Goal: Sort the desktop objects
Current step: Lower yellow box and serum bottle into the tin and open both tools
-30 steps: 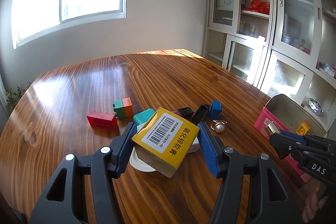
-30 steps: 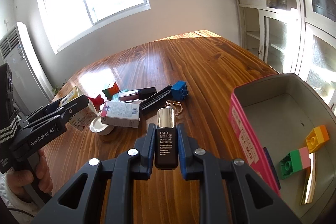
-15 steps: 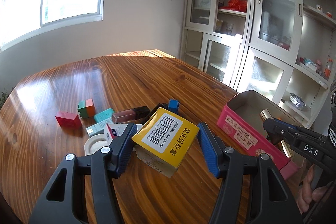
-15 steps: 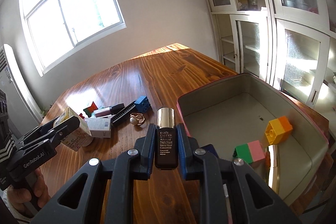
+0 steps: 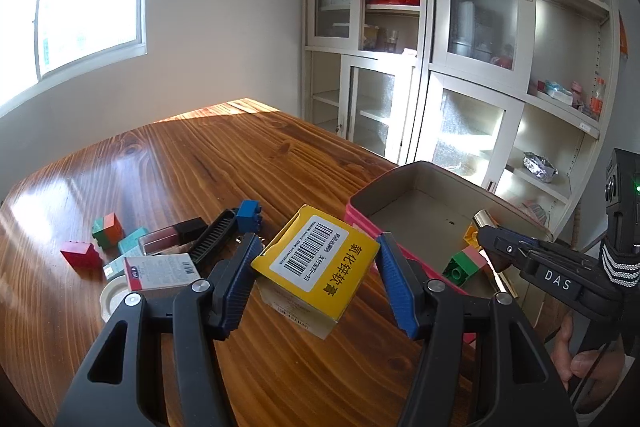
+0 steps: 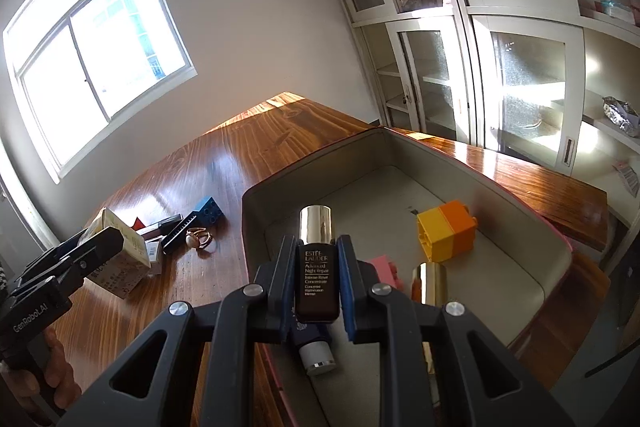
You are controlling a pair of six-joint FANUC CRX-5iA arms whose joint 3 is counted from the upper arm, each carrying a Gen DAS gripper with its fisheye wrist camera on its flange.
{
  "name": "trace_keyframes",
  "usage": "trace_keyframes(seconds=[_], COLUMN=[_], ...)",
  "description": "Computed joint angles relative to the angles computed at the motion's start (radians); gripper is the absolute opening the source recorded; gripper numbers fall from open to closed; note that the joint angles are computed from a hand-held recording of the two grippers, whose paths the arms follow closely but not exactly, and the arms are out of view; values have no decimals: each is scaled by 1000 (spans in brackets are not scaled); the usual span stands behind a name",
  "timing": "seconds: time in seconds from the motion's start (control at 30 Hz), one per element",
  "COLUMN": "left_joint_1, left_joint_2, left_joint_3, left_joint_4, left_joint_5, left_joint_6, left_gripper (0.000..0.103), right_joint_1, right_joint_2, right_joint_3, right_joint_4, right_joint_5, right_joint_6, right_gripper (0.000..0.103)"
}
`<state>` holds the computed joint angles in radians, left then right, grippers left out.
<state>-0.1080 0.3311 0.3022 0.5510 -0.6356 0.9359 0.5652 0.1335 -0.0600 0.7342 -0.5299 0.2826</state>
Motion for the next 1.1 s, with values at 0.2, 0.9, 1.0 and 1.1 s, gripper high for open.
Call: trace_keyframes(seconds=[0.2, 0.9, 1.0, 1.1], left_joint_1=[-41, -118, -119, -112], left_joint_2=[30, 136, 129, 127], left_joint_3=[54, 200, 183, 176], left_joint_4=[-2, 81, 85, 100], left_joint_5=[-40, -178, -159, -153], left_joint_6=[-11, -89, -92, -87], left_gripper=[63, 68, 76, 76], right_joint_1=[-30, -69, -74, -75], right_joint_2=[-34, -65, -62, -61], right_joint_3=[-58, -108, -101, -99], right_joint_4=[39, 77, 56, 54], right_joint_5=[30, 59, 54, 49], right_joint_6=[-59, -123, -125, -131], right_gripper=[22, 23, 25, 25])
